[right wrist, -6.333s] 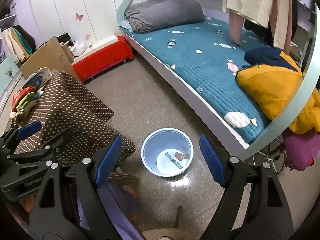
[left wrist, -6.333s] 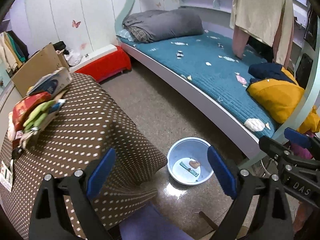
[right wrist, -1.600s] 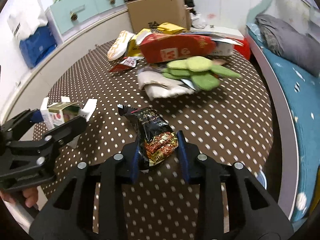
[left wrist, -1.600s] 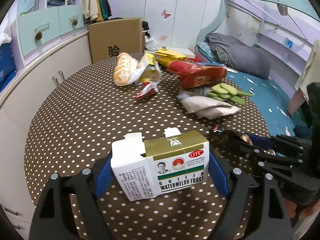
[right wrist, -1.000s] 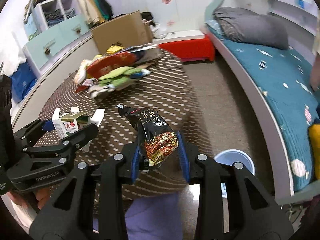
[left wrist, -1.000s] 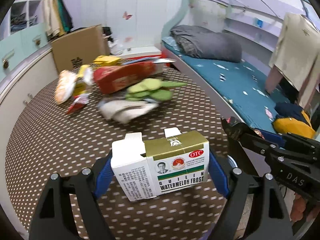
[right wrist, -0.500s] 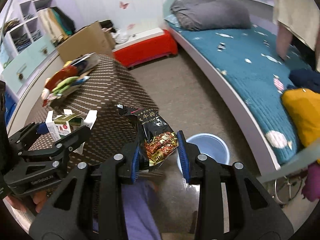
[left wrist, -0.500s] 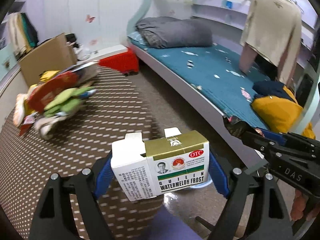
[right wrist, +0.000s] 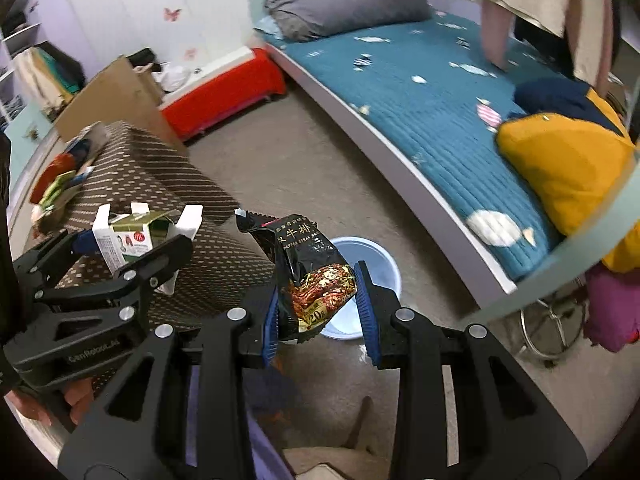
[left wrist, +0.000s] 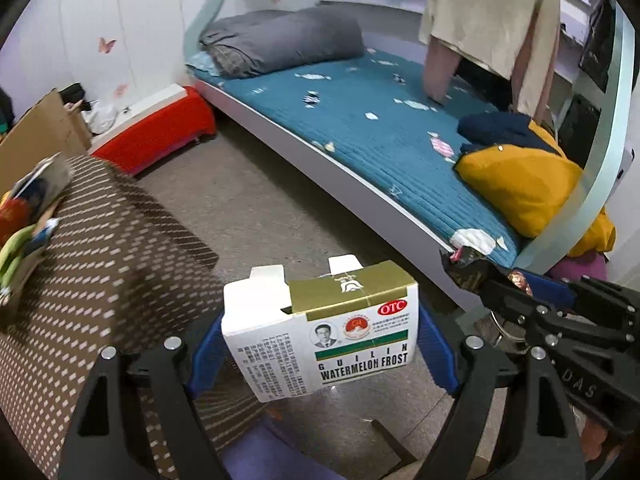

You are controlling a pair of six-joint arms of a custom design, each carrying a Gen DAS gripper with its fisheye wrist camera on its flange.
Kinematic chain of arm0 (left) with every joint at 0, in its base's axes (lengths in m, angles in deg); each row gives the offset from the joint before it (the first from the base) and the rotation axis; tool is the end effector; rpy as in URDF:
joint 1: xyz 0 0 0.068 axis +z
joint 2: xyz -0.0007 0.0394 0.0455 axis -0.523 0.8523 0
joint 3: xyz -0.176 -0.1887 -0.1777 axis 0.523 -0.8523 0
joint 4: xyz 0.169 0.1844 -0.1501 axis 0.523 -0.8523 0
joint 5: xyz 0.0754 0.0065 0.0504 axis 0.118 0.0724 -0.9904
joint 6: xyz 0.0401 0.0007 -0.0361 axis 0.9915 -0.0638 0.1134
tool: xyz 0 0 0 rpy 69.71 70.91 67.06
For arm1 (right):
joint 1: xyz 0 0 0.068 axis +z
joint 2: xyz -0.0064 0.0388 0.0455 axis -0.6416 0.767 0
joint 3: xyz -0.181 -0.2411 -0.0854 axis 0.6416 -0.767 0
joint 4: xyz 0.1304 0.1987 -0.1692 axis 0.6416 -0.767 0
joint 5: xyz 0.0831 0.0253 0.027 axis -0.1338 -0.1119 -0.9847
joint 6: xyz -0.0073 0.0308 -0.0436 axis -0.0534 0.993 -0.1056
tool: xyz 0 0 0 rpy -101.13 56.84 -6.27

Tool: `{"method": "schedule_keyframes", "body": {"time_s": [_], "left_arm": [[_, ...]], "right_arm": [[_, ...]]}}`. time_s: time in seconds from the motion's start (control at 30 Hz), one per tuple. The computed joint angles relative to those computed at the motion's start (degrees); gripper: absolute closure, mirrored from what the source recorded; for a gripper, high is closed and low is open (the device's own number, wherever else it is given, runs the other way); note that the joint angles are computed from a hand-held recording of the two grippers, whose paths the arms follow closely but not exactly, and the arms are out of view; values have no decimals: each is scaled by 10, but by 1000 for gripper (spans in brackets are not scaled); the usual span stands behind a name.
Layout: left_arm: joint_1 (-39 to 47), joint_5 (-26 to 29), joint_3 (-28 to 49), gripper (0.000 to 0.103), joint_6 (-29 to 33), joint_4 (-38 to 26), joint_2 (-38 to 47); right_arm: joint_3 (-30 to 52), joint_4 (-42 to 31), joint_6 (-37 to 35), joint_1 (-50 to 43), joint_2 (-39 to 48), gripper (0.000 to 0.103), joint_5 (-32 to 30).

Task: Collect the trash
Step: 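Carry the box and black wrapper to the bucket, opening the left tool over it, then open the right tool over the bucket to drop the black wrapper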

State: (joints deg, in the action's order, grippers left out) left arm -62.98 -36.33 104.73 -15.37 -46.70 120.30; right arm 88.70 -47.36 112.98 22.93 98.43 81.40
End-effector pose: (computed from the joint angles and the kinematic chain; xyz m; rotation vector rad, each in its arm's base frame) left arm 0.2115 -0.1283 0.1197 0.6345 2.4500 -0.2051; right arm 0.1135 0.1836 0.1142 0.3378 2.5046 0.2258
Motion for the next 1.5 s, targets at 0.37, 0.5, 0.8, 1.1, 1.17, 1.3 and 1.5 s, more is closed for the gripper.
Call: {"method": "schedule_keyframes", "body": {"time_s": [0.37,0.5,0.8,1.1,1.17,1.3,1.5], "left_arm": [[-25,-6,77,15,-19,17,127],[7,-8,67,15,-5,13,125],[92,6,46,15,26,8,97],[121,17,32,15,42,15,88],[117,15,29,15,42,17,85],[112,16,16,15,42,20,74],[109,24,-7,15,47,16,37]], "right_arm": [[-37,7,38,-34,4,70,-17],[-26,50,5,-63,48,70,-43],[50,106,-121,-136,132,66,-96],[63,89,-143,-136,119,19,-74],[67,82,-135,-129,128,19,-76],[70,68,-104,-107,142,19,-79],[71,41,-58,-68,133,19,-63]]}}
